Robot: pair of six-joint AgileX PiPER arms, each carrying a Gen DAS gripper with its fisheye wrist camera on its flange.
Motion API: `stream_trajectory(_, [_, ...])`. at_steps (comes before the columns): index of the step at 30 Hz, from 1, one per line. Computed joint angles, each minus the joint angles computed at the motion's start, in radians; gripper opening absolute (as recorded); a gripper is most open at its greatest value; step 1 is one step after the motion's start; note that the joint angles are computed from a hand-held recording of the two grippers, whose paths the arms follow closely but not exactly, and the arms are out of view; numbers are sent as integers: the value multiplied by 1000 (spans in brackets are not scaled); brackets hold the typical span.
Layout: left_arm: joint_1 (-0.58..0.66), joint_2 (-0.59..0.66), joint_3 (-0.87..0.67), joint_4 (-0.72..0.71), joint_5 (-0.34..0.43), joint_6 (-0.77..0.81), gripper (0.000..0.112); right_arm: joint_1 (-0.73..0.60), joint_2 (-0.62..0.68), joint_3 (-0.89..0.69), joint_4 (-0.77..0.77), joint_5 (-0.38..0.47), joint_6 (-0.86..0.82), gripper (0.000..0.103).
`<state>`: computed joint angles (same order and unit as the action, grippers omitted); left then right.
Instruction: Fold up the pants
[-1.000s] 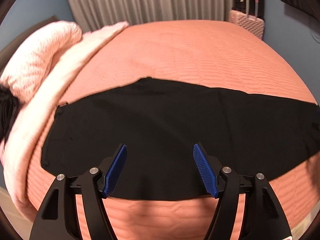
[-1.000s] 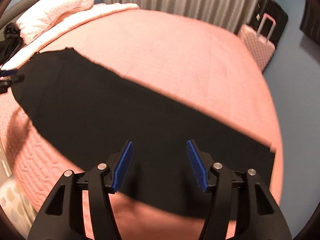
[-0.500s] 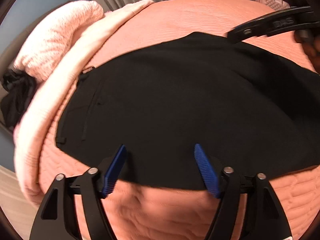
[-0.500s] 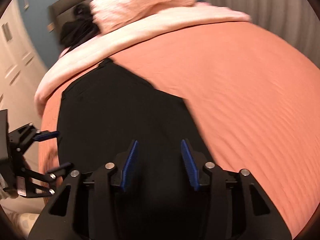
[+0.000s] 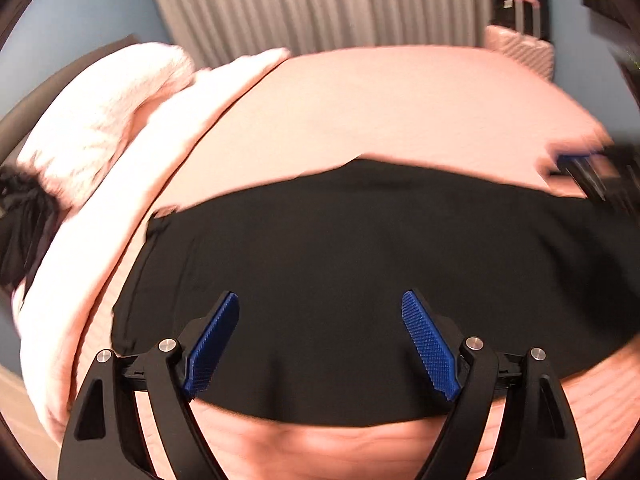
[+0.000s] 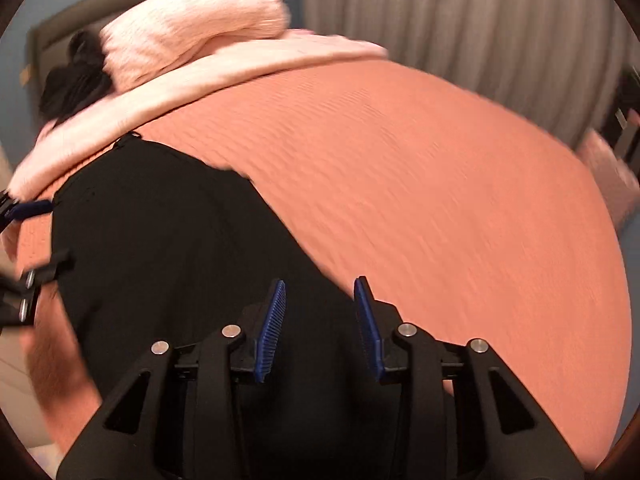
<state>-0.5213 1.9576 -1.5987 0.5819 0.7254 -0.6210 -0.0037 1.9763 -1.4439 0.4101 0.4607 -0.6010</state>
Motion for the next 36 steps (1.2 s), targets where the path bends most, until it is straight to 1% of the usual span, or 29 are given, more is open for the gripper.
stream_trajectory(2, [-35, 28, -61, -54, 0, 53, 82, -153, -127, 200, -37, 10, 4, 35])
stream_trajectory(3, [-49, 52, -91, -82, 4, 74, 82, -226, -182, 300, -22, -32, -1, 35])
stream_trajectory(4, [-65, 93, -128, -115, 9, 104, 82, -296, -210, 362, 20, -45, -44, 37])
stream_trajectory(5, [-81, 134, -158, -111, 29, 103, 82, -396, -216, 402, 69, -31, -98, 37])
stream_trajectory(7, [-112, 213, -189, -47, 86, 68, 82, -538, -176, 400, 146, 19, -265, 36])
stream_trajectory(8, [-115, 230, -163, -15, 66, 33, 85, -621, -131, 362, 176, 63, -333, 33])
stream_trajectory(9, [-106, 207, -102, 10, 7, -26, 92, -671, -110, 325, 203, 91, -362, 31])
stream_trajectory(10, [-89, 194, -72, 28, -14, -75, 97, -701, -94, 298, 190, 78, -350, 24])
stream_trajectory(11, [-75, 200, -77, 21, -6, -84, 98, -729, -84, 260, 154, 54, -317, 28])
stream_trajectory(12, [-59, 196, -86, -10, 8, -64, 98, -735, -84, 219, 157, 70, -299, 28])
stream_trajectory(13, [-57, 203, -101, -1, 30, -75, 98, -742, -85, 177, 200, 125, -311, 28])
stream_trajectory(14, [-58, 205, -115, 28, 64, -85, 98, -751, -61, 117, 282, 221, -363, 28])
stream_trajectory(16, [-79, 199, -118, 95, 108, -121, 98, -707, 3, 45, 331, 311, -461, 28])
stream_trajectory(17, [-92, 211, -139, 145, 154, -135, 98, -680, 36, 17, 316, 326, -485, 26])
stream_trajectory(18, [-97, 226, -158, 169, 184, -130, 98, -664, 86, -25, 261, 315, -477, 26])
stream_trajectory(19, [-105, 221, -141, 191, 195, -152, 98, -649, 147, -71, 196, 264, -434, 26])
stream_trajectory(21, [-92, 243, -173, 216, 257, -163, 96, -645, 176, -119, 185, 254, -336, 24])
stream_trajectory(23, [-67, 224, -175, 209, 260, -161, 95, -642, 93, -54, 208, 167, -281, 25])
stream_trajectory(24, [-60, 208, -172, 200, 259, -155, 95, -671, 57, -24, 244, 152, -301, 26])
stream_trajectory(25, [-55, 188, -172, 189, 256, -139, 95, -702, 18, 16, 279, 141, -303, 30])
stream_trajectory(26, [-57, 176, -178, 184, 256, -127, 95, -739, -14, 55, 303, 143, -279, 42])
stream_trajectory(28, [-70, 148, -187, 187, 244, -117, 95, -846, -84, 180, 379, 160, -280, 53])
stream_trajectory(30, [-95, 130, -187, 175, 198, -110, 97, -952, -146, 326, 524, 211, -396, 53])
stream_trajectory(31, [-105, 142, -205, 154, 195, -91, 97, -1014, -154, 386, 585, 250, -437, 53])
stream_trajectory(32, [-110, 166, -230, 125, 194, -58, 97, -1046, -164, 432, 606, 257, -462, 53])
stream_trajectory(33, [-119, 186, -232, 123, 196, -50, 97, -1060, -185, 477, 616, 251, -492, 53])
stream_trajectory(34, [-125, 206, -230, 145, 207, -61, 97, -1048, -202, 518, 636, 210, -522, 53])
stream_trajectory(35, [-132, 240, -237, 171, 249, -79, 97, -1049, -203, 540, 655, 190, -564, 53])
stream_trajectory(36, [-122, 258, -230, 172, 259, -88, 97, -1056, -191, 536, 663, 202, -589, 53])
